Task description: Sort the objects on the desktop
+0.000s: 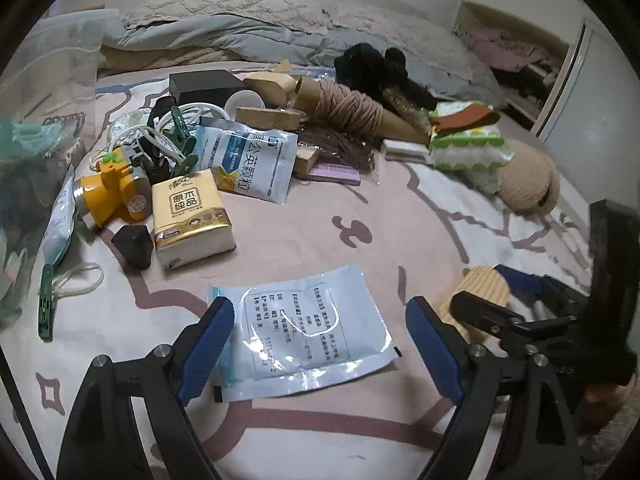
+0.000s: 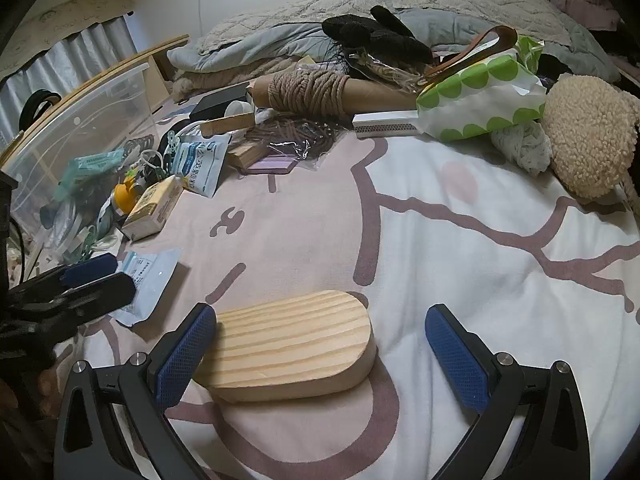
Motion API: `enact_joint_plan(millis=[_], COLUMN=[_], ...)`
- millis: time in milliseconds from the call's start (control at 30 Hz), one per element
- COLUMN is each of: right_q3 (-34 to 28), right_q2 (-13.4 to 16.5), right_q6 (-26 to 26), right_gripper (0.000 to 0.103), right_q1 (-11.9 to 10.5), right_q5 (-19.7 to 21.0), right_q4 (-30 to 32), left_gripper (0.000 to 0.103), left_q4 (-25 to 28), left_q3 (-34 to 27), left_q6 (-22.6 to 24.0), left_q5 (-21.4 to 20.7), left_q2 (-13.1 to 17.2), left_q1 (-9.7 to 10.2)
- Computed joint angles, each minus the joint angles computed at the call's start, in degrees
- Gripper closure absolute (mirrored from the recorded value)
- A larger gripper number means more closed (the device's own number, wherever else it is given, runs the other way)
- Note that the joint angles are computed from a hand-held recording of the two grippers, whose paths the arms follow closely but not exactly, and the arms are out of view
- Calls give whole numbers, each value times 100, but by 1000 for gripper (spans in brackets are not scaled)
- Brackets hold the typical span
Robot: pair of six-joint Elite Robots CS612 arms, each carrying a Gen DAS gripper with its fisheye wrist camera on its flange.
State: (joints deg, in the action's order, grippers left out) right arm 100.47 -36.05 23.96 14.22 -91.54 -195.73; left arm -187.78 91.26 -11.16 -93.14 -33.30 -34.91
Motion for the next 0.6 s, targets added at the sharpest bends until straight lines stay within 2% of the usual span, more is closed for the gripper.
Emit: enact_joint_plan(millis=[133, 333, 500, 600], right_q3=[-11, -14, -15, -18], right_q2=[8, 12, 15, 16], right_q6=[-8, -9, -10, -12], right_gripper=[0, 0, 0, 0], right_q1=[-5, -3, 0, -2], right_q5=[-1, -4, -9, -13], right_q4=[-13, -17, -26, -24], left_gripper=[15, 15, 13, 13], left_q4=[256, 392, 602, 504], left_q3=[-54, 32, 76, 68], left_q6=[158, 306, 73, -136], left_q5=[384, 533, 155, -48], left_q2=[22, -27, -62, -57], left_q1=[-71, -72, 48, 95])
